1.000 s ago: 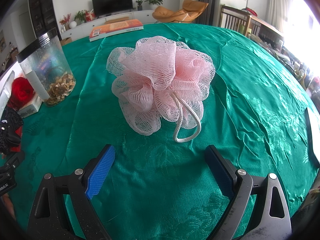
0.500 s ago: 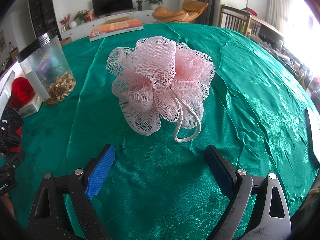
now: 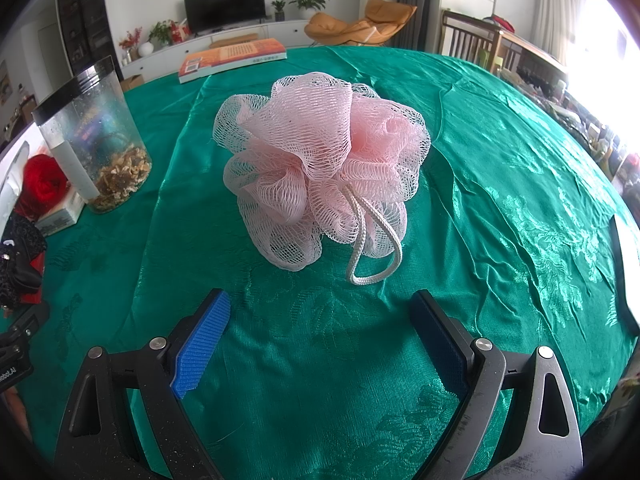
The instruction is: Organize soft objects
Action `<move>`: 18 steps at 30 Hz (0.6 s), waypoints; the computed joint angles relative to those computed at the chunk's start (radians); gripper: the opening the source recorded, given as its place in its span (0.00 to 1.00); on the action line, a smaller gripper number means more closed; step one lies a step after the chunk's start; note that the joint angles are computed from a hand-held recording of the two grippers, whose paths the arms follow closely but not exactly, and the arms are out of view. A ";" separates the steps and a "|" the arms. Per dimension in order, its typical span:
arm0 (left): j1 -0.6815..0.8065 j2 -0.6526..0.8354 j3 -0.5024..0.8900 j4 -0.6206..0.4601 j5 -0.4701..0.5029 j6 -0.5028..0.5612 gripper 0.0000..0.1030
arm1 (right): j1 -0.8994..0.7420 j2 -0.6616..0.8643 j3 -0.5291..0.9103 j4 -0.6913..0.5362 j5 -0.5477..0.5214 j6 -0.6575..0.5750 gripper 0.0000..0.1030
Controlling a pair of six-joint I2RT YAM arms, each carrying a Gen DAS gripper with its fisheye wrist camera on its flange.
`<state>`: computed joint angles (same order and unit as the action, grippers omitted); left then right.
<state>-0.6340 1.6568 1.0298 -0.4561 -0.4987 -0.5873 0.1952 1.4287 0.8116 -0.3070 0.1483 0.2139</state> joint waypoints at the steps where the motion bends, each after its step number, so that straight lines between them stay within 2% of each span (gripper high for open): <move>1: 0.000 0.002 0.002 -0.001 -0.001 0.000 1.00 | 0.000 0.000 0.000 0.000 0.000 0.000 0.91; 18: 0.012 -0.013 -0.002 -0.012 0.026 0.014 1.00 | 0.000 0.000 0.000 0.000 0.000 0.000 0.91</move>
